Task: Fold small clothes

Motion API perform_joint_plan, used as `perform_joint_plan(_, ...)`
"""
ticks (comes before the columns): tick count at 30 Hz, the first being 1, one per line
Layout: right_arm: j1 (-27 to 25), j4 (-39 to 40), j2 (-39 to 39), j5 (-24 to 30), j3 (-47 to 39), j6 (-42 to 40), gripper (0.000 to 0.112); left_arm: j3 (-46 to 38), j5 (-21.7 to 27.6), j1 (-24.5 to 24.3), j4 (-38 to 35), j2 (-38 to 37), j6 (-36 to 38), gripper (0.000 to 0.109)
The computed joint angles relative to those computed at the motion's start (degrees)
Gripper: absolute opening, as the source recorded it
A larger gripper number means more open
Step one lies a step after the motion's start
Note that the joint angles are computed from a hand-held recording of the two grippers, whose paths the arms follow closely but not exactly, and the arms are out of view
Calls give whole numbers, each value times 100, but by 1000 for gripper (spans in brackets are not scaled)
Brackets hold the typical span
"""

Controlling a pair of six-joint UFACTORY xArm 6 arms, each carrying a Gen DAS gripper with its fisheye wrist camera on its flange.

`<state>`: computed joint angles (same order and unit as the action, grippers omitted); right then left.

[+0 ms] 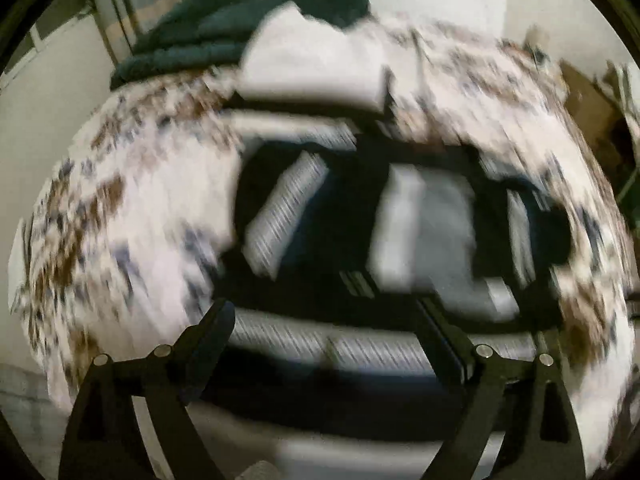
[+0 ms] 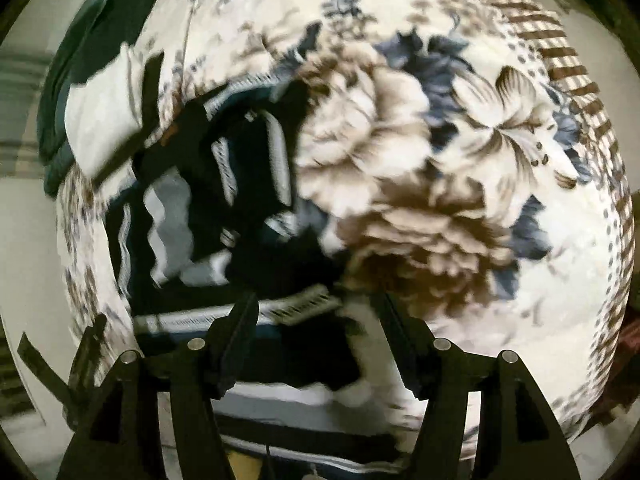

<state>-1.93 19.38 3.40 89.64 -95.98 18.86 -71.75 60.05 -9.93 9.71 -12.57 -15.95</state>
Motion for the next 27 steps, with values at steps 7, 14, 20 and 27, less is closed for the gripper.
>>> perform_joint_plan(7,-720,-132,-86,589,342,-1599,65,1062,1601,-2105,-800,-918,-1541,90)
perform_joint_plan(14,-1217,-329,-104,515,790,-2084,65,1311,1398,-3685,-788,-203,-2104,90)
perform_joint_plan(20,-1256,147,539,280,207,-2372,65,1600,870,-3546,-549,-341,-2528,9)
perform_joint_plan(27,-981,1642,2411,287,-1883,-2203,77,1686,1114,-3222,-327,-1133,-2661,8)
